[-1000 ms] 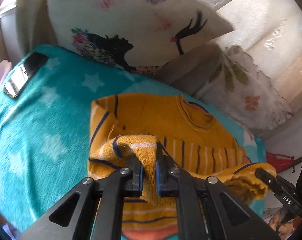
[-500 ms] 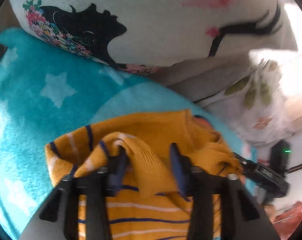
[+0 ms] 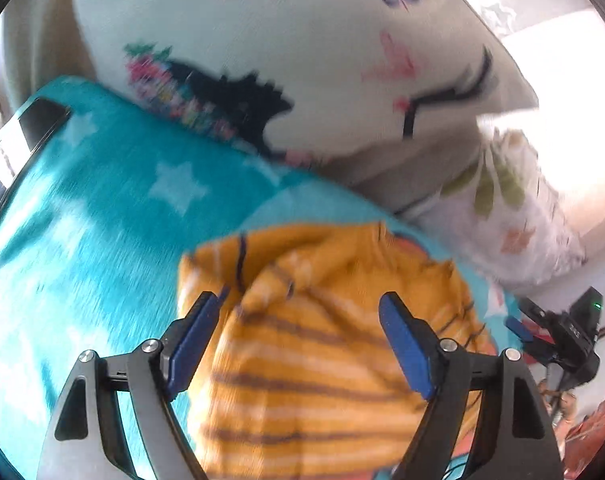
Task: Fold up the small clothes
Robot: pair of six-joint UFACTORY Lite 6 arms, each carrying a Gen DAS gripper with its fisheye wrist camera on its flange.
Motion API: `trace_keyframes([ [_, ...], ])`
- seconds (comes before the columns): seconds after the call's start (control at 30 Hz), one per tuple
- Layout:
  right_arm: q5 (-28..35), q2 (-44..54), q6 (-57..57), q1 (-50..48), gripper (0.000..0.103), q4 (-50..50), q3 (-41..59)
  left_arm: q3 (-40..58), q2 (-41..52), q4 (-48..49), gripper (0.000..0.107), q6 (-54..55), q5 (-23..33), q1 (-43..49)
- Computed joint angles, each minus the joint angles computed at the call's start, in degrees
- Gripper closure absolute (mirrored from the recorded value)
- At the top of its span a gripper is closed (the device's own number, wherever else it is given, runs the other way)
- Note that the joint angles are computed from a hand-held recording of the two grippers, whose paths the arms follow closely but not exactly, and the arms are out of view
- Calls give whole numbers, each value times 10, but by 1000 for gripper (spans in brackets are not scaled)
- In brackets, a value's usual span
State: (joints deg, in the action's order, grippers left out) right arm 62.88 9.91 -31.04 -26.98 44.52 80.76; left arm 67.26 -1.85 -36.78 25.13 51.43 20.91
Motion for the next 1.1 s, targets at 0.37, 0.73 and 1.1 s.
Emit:
trace_keyframes([
  [0.37, 158, -258, -304, -313, 34, -92, -318, -222, -230, 54, 26, -26, 80, 55],
  [0.73, 120, -171, -318, -369, 97, -75, -302, -249, -372, 80, 26, -35, 156, 111],
  [1.1, 98, -256, -316, -350, 81, -67, -296, -284, -451, 82, 26, 104, 285, 352],
])
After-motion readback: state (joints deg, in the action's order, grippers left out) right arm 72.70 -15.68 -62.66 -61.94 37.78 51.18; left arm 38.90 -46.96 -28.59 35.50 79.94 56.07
